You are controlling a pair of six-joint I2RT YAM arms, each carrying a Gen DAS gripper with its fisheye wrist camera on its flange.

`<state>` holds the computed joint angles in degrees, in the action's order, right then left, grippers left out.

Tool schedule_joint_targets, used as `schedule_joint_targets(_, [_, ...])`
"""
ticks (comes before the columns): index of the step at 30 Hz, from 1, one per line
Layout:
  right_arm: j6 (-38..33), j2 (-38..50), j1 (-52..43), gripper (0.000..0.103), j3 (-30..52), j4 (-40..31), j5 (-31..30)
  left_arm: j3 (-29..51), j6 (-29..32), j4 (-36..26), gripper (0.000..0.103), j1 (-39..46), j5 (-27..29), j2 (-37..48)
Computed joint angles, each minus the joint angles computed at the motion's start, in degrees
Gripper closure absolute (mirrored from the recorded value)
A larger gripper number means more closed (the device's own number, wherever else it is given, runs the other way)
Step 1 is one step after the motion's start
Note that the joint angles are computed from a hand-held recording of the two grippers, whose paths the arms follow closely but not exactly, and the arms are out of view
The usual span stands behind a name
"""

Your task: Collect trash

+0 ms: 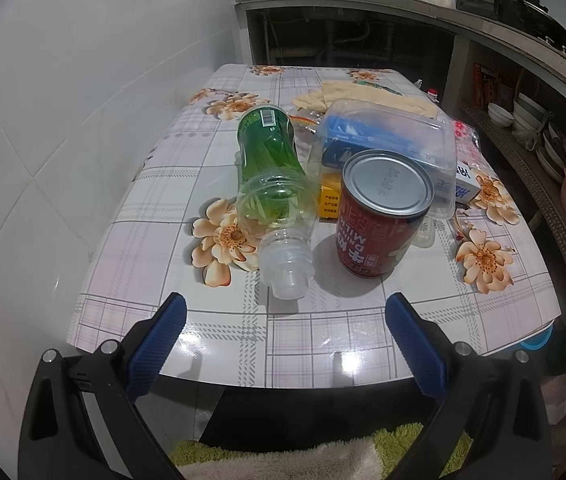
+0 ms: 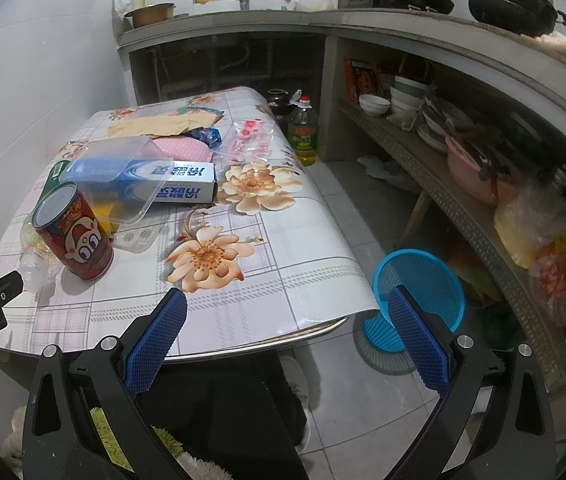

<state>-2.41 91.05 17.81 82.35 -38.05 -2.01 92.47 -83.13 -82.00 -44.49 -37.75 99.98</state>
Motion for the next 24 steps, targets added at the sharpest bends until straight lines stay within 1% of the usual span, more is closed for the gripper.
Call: schedule_joint_targets(24, [-0.1, 0.0, -0.1, 0.007, -0.6, 0.6, 0.1, 0.1, -0.2, -0.2, 0.006, 0.0, -0.1, 0.1])
